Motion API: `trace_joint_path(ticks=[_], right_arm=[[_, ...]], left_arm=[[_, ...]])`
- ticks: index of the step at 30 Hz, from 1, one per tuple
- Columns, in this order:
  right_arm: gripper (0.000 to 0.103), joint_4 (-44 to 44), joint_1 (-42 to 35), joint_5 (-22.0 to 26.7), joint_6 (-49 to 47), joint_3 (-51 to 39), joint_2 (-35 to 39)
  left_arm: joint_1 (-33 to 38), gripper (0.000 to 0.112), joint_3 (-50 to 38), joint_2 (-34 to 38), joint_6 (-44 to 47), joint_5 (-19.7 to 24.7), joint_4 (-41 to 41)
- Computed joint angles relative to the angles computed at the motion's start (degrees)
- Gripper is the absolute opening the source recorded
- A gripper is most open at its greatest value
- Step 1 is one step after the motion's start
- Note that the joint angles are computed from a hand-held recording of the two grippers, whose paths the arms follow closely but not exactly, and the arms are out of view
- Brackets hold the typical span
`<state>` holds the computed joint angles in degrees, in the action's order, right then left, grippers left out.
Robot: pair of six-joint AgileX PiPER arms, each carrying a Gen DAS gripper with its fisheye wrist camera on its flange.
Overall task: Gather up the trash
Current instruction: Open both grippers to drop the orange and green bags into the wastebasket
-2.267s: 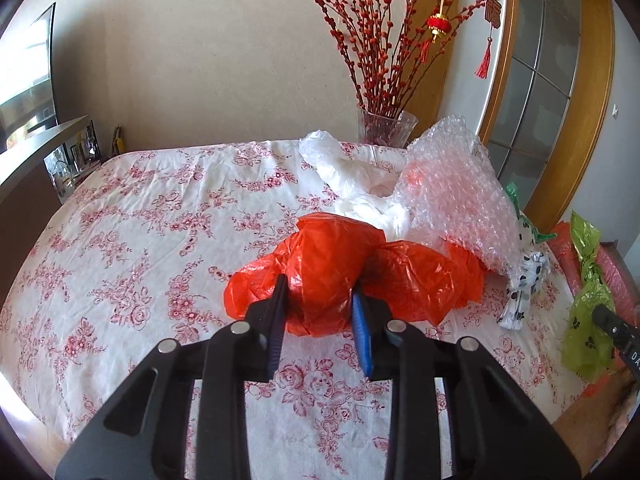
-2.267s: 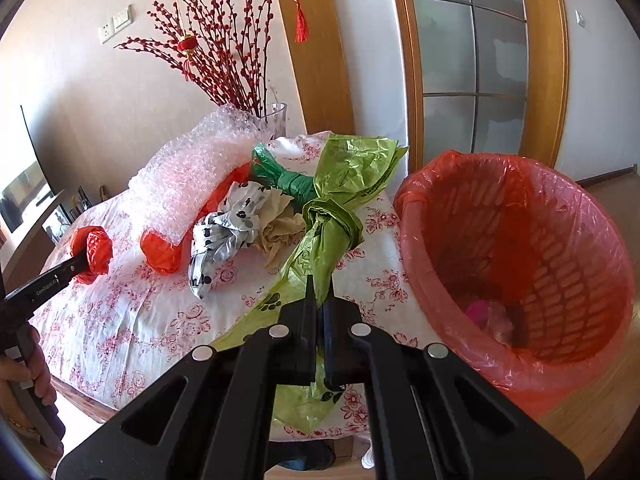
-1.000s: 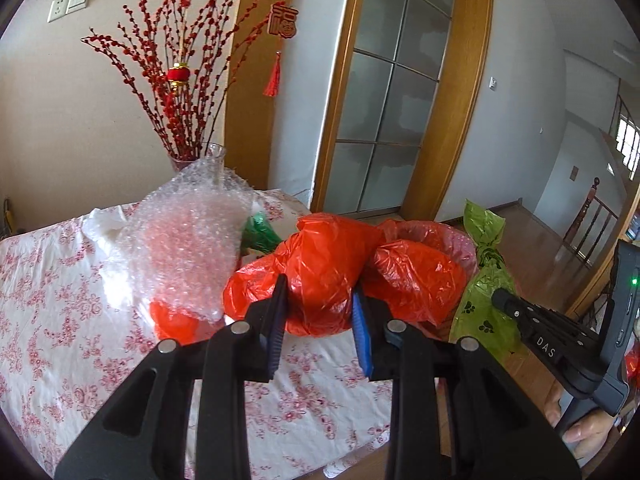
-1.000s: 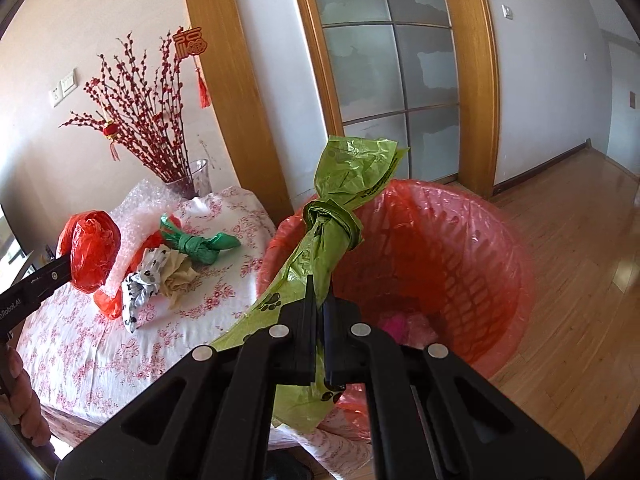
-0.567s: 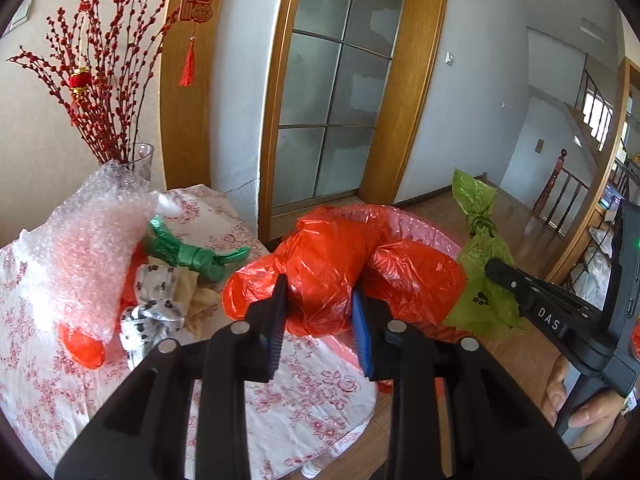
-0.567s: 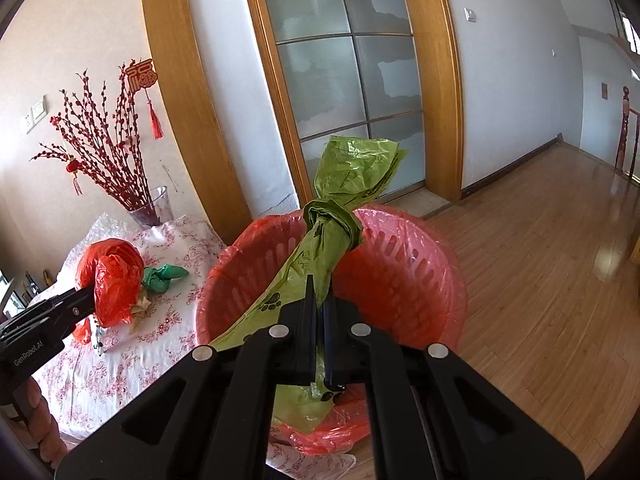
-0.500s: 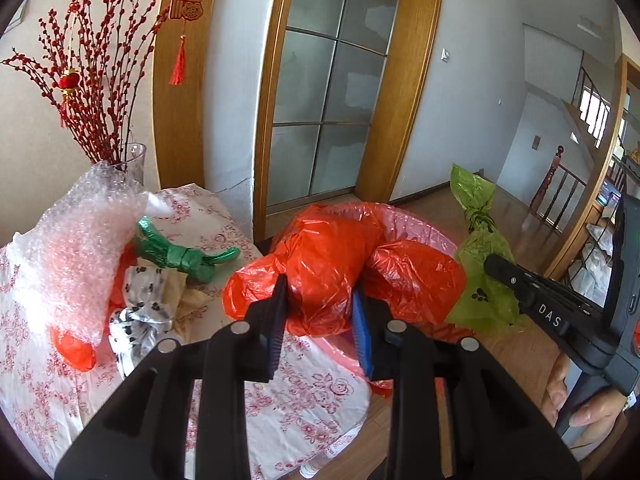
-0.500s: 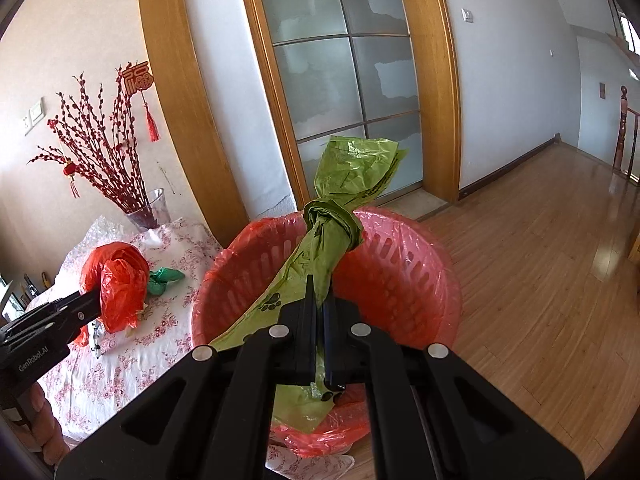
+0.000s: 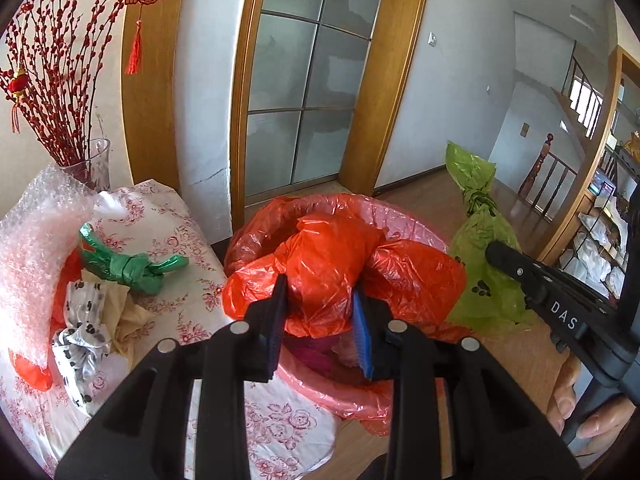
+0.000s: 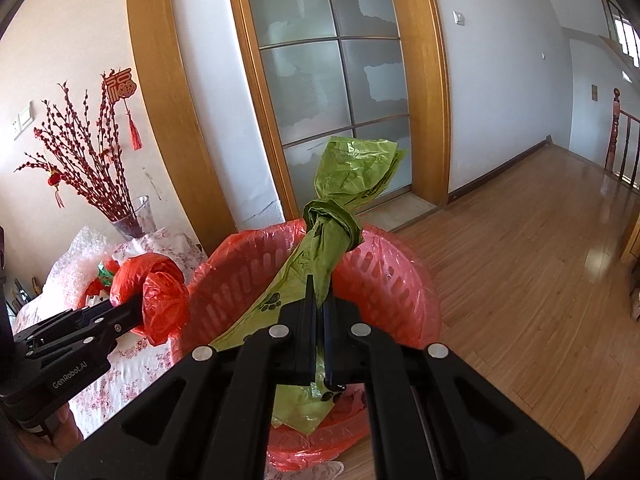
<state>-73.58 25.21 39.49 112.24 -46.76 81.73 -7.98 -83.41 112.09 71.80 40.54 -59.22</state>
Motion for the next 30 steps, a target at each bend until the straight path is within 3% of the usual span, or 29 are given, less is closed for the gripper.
trace_joint_path(ticks=[8, 14, 17, 22, 30], right_arm=[[0.003, 2.1, -2.8, -1.8, -3.4, -1.7, 1.5], [0.005, 3.9, -5.1, -4.9, -5.7, -1.9, 2.0], [0.013, 4.3, -5.4, -5.4, -5.8, -1.8, 2.4], [0.038, 2.6, -4.8, -4.8, -3.6, -0.6, 2.0], [0.040, 1.6, -2.4, -2.3, -2.6, -0.5, 1.6]], left_arm=[[-2.9, 0.032, -2.5, 2.8, -3.2, -2.1, 2.5], [-3.8, 0.040, -4.1, 4.6, -5.6, -2.6, 4.6], [-3.8, 0.047, -4.4, 5.1, -6.1, -2.7, 5.1], [-2.8, 0.049, -3.9, 4.9, -5.8, -3.4, 4.5], [1.6, 0.054, 1.0, 0.9, 0.8, -5.2, -1.6]])
